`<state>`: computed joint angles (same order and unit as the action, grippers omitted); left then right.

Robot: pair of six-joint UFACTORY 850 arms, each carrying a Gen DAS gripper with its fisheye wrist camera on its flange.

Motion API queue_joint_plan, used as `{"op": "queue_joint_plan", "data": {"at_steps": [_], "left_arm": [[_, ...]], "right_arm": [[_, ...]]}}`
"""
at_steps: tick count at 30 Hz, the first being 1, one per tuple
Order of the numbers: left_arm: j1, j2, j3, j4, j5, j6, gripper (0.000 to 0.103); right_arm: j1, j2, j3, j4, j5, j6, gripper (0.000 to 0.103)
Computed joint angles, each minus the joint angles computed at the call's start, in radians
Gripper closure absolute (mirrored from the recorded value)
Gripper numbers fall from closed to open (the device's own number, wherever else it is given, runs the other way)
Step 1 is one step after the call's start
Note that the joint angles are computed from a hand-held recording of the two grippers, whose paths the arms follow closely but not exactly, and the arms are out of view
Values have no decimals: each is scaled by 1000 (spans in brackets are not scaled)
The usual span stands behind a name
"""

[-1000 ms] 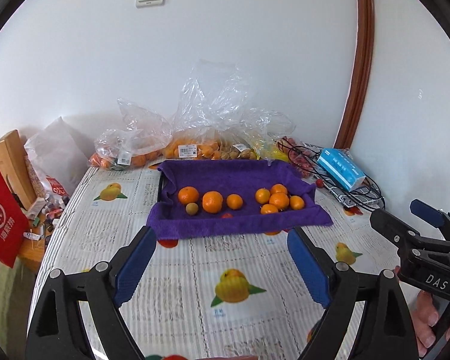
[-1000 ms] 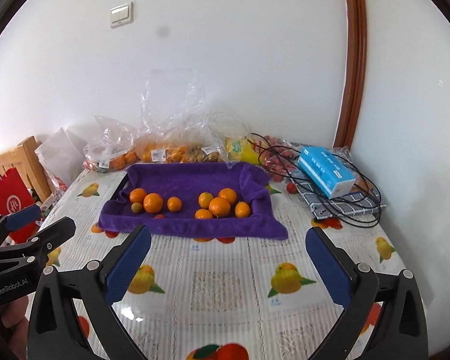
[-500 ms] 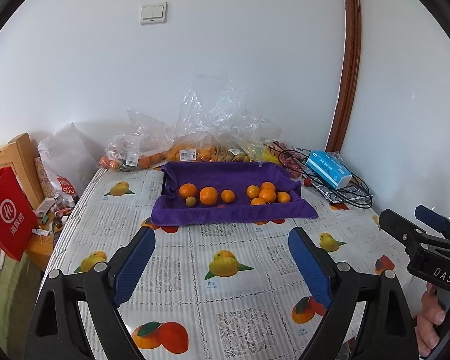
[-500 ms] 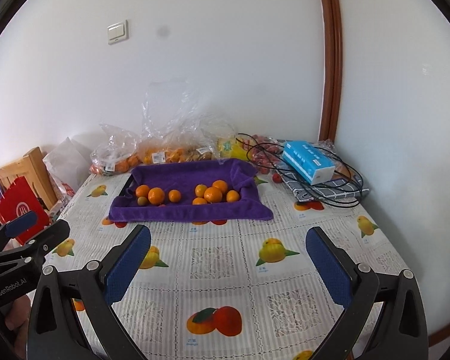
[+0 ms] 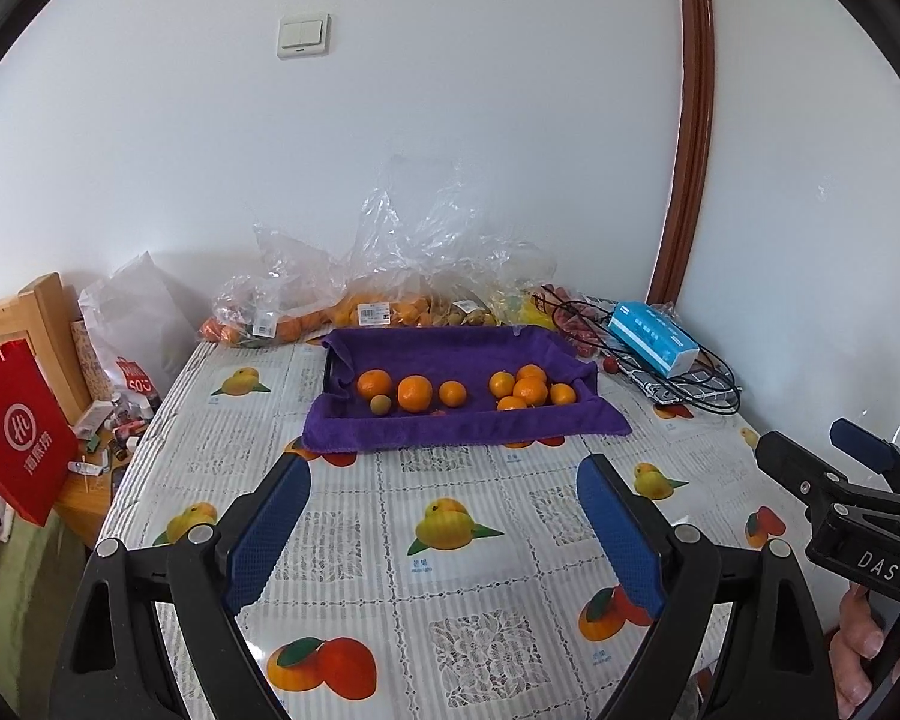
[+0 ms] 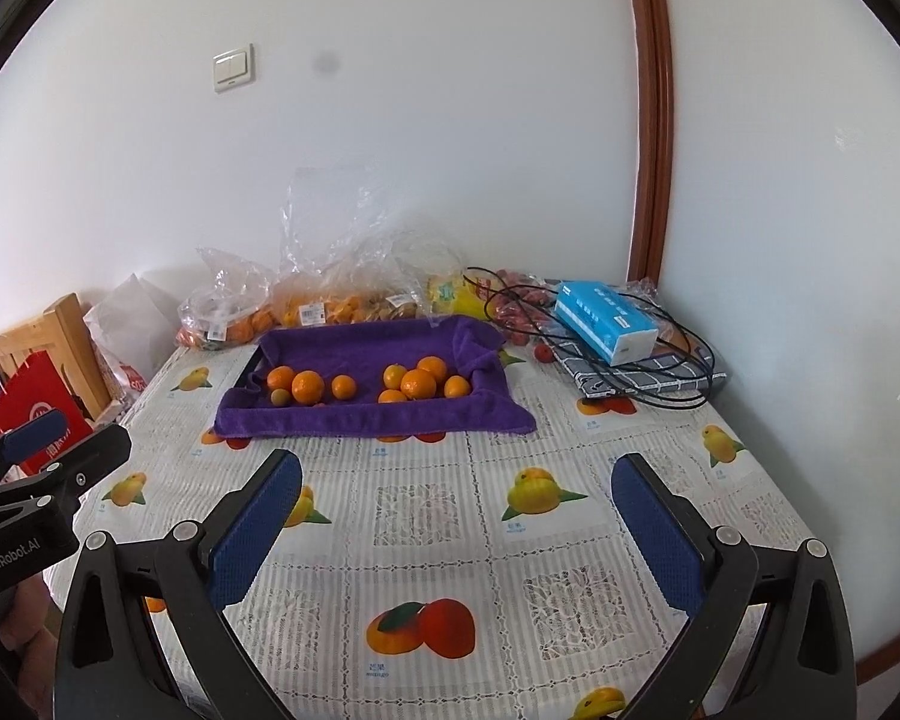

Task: Organize fruits

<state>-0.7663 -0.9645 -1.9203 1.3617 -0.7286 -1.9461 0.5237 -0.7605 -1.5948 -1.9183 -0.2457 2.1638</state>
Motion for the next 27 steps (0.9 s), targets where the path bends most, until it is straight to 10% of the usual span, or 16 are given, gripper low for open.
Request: {"op": "queue_joint_plan", "data": {"at_steps": [27], "left_arm": [[-1, 10, 17, 0, -2, -16, 12]], "right_arm": [[3, 4, 3, -16, 2, 17, 1]]}}
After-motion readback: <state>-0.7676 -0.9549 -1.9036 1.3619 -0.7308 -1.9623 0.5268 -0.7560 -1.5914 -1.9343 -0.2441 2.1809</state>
